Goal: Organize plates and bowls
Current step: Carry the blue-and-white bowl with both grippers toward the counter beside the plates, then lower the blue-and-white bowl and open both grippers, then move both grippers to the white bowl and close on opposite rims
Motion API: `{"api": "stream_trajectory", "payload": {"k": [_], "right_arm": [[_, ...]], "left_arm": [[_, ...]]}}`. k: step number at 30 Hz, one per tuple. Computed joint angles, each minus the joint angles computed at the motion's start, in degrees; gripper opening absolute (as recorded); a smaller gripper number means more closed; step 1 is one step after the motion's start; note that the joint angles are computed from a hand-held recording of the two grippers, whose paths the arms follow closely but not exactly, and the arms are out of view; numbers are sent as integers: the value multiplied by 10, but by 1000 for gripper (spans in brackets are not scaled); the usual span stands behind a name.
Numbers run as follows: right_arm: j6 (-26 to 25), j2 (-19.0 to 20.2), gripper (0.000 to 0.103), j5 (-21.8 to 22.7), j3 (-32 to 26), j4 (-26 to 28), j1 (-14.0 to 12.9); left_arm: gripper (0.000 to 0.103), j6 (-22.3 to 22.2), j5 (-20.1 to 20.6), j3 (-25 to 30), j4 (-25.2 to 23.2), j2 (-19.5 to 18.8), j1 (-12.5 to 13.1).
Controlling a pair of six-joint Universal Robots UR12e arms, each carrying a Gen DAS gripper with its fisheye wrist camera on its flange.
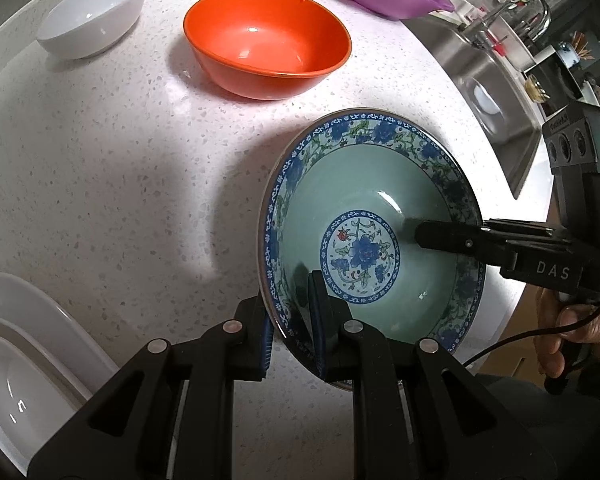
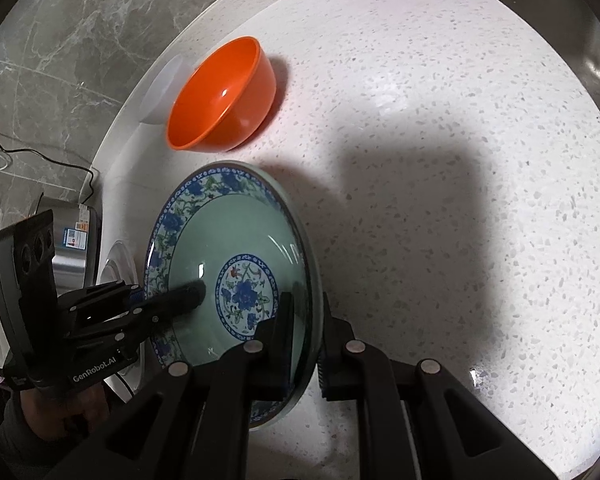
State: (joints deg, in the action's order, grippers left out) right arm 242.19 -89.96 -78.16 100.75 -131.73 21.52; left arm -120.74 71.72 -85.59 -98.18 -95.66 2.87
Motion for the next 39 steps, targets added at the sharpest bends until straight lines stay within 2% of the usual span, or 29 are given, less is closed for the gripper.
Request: {"api": "stream_trajectory", "payload": {"k": [6,7,8,10,12,14,15,17,18,19,23,27,28,31,32,36,39], "right_arm": [[9,-3,15,0,10,-20,-2],[12,-6,19,-2,13,-23,-2],[15,-7,31,-3,14,-25,-2],[23,-12,47,-11,19,-35,-3],[26,-16,50,-18,23,-48,-4],[29,-22,62,-27,27,-63,-4],[30,-24,67,-34,29,-69,-4],[33,-29,81,-45,35,-83,-5],[34,-31,84,-45,37,-89,-6],[35,-33,85,-48,38,-87,-7],[35,-34,85,-58,33,-69,-9],[7,-31,85,-72,18,-60,-19],[-1,-28,85,-73,12,-59,-21],[-43,-14,85,-71,-12,-63,-34],[-56,-9,85,-69,-20,-65,-39],[-126,26,85,-49,-77,-68,-59],[-162,61,85,-14,-128,-61,-75]], "left_arm": [[17,-11,-8,0,4,-1,4],[27,-14,-11,0,6,-1,6],[49,-17,-16,1,7,-1,8],[77,-26,-31,2,9,1,15],[80,-28,-43,8,6,0,20],[91,-35,-50,13,5,-1,22],[94,-39,-56,15,6,0,25],[95,-43,-67,20,5,-1,29],[97,-48,-69,21,10,0,31],[102,-51,-69,22,14,1,32],[103,-60,-76,26,39,1,38],[103,-68,-92,53,55,-16,49],[103,-75,-96,65,60,-24,51],[103,-148,-55,119,99,-64,44],[102,-177,-57,148,109,-86,45],[102,-225,-71,227,119,-143,45],[102,-240,-71,282,99,-182,40]]}}
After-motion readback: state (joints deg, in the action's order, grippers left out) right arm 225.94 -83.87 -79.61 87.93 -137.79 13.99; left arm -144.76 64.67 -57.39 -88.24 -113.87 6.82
